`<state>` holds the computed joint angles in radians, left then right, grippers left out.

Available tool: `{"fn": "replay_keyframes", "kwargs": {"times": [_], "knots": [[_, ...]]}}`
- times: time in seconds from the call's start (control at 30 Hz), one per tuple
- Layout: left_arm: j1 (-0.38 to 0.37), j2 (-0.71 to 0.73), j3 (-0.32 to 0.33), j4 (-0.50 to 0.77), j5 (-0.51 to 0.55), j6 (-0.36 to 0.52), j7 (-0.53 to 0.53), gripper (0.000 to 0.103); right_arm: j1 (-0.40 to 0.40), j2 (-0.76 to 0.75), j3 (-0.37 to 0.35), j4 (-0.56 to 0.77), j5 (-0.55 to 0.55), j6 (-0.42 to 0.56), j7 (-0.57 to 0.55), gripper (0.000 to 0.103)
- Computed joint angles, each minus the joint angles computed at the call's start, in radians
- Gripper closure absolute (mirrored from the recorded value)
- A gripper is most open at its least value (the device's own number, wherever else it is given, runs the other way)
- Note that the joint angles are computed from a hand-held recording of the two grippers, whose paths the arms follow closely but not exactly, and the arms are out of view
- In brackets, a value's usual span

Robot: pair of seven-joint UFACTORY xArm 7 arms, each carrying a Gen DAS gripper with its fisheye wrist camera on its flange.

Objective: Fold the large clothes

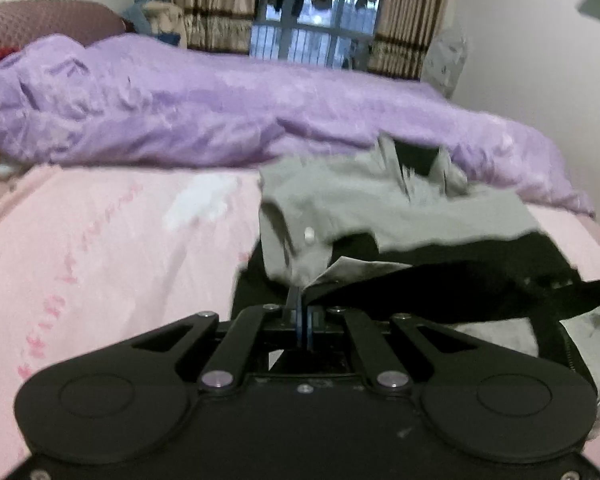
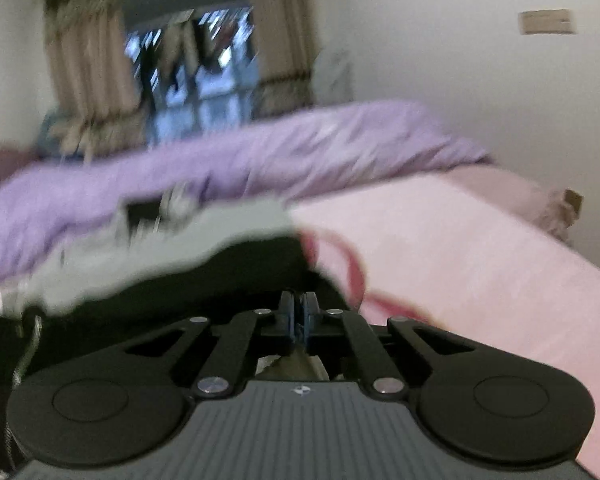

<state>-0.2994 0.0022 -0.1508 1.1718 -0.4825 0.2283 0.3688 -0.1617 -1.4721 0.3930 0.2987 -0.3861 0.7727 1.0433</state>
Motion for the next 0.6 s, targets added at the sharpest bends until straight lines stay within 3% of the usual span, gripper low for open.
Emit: {"fn": "replay_keyframes", "kwargs": {"times": [0.2, 0.37, 0.6], "knots": [[0.006, 0.118, -0.010, 0.168, 0.122, 0.010, -0.083, 0.100, -0.108, 0.018, -0.069, 0.007, -0.034, -0.114, 0.001, 0.099], [0.014, 0.348, -0.019, 0.438, 0.199, 0.134, -0.193, 0.100, -0.212, 0.153, -0.128, -0.014, -0.003, -0.294, 0.039, 0.099], [-0.002, 0.599, -0.018, 0.695, 0.283, 0.267, -0.314, 0.097, -0.363, 0.405, -0.056, -0.013, 0.004, -0.474, 0.059, 0.099]]}}
